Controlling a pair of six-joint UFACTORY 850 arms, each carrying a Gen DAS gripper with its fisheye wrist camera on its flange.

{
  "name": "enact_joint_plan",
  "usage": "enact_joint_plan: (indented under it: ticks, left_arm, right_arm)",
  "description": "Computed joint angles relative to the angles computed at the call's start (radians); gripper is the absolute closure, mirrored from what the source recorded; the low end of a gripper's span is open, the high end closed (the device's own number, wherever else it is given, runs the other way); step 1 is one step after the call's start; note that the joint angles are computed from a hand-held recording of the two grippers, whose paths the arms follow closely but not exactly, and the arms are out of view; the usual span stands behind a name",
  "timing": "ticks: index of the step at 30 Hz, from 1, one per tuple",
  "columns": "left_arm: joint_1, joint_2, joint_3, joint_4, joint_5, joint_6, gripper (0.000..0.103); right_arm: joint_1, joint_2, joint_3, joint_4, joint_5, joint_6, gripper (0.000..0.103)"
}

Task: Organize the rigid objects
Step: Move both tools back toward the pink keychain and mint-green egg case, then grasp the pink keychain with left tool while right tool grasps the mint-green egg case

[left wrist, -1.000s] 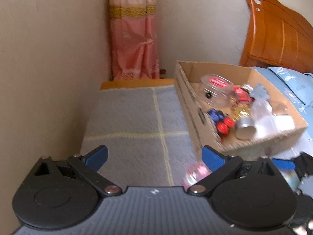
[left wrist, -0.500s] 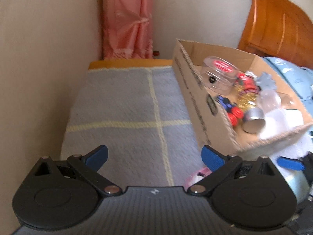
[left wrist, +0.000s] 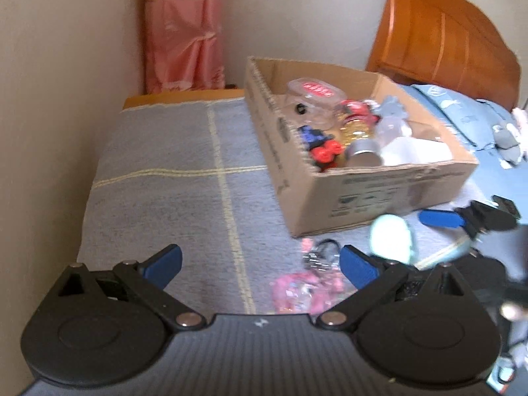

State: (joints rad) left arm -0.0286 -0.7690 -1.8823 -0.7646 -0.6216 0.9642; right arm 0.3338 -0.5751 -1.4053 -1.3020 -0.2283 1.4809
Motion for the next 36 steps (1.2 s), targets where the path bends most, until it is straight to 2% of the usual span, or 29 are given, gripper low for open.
enact_joint_plan:
  ticks: [6, 14, 24, 27, 32, 36]
  left_arm:
    - [-0.018, 0.029, 0.05, -0.028, 0.015, 0.041, 0.002]
    - [-0.066, 0.01, 0.051, 0.151, 0.108, -0.109, 0.002]
    - [-0.079, 0.042, 0.086, 0.33, 0.138, -0.296, 0.002]
    - [-0.083, 0.061, 0.11, 0.341, 0.167, -0.315, 0.006]
    - [-0.086, 0.08, 0.143, 0.303, 0.187, -0.33, 0.034]
    - [-0.096, 0.094, 0.181, 0.285, 0.218, -0.351, 0.046]
  right_arm:
    - [-0.008, 0.014, 0.026, -0.085, -0.046, 0.133, 0.0]
    - [-0.023, 0.049, 0.091, -0.224, -0.056, 0.291, 0.0]
    - [-0.018, 0.059, 0.118, -0.332, -0.064, 0.402, 0.0]
    - [-0.019, 0.064, 0.125, -0.358, -0.062, 0.424, 0.0]
    - [-0.028, 0.078, 0.15, -0.465, -0.042, 0.509, 0.0]
    - [-0.031, 0.098, 0.182, -0.545, -0.041, 0.585, 0.0]
